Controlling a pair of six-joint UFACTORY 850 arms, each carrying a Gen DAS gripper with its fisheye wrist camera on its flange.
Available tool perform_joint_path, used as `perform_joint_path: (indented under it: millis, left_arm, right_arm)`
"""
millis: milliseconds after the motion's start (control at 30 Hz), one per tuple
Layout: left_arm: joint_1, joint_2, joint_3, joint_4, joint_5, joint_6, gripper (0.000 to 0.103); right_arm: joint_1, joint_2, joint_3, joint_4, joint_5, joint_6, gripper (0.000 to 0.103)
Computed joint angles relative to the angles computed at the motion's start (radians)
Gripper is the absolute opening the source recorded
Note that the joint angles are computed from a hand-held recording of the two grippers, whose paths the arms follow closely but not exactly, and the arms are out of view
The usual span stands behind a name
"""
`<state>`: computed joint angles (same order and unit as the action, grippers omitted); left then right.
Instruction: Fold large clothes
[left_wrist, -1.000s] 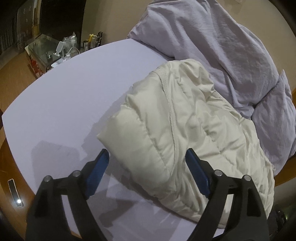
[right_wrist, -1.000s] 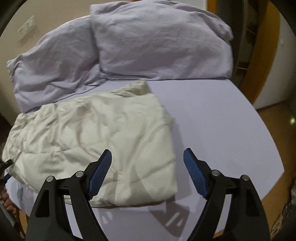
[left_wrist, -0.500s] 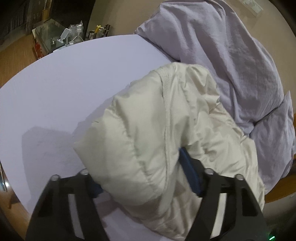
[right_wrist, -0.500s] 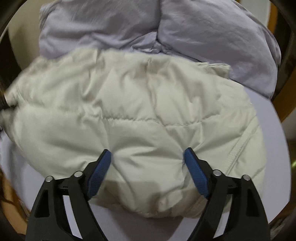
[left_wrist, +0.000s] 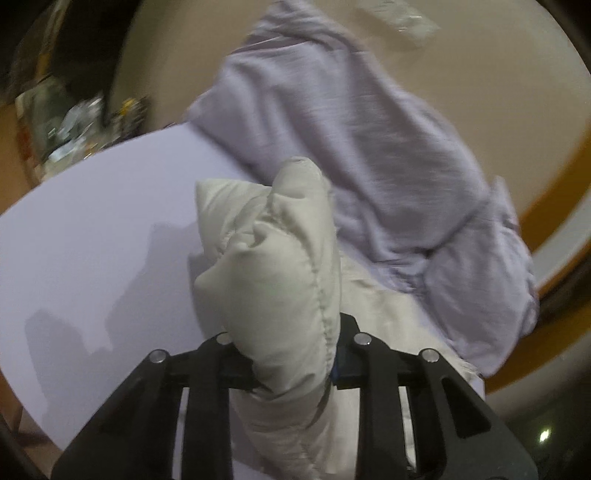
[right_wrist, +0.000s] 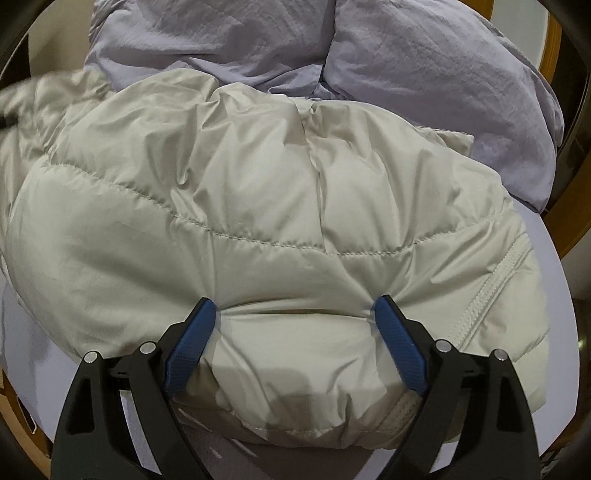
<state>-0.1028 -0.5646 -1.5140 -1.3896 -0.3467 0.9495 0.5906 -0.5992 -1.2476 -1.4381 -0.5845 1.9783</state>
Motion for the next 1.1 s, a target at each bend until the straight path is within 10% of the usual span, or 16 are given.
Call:
perform_joint_path:
  millis: [433, 1100]
  left_arm:
    - [-0.185, 0.095, 0.009, -0.15, -0.167, 0.374, 0.026]
    - [-0.475, -0.14, -0.254, 0.46, -0.255, -0.002, 0.026]
  right_arm:
    - [-0.029, 0.125, 0.172, -0.26, 0.098, 0.309, 0.09]
    - [-0.027, 0.451, 0.577, -0.108, -0.152, 0.6, 0.09]
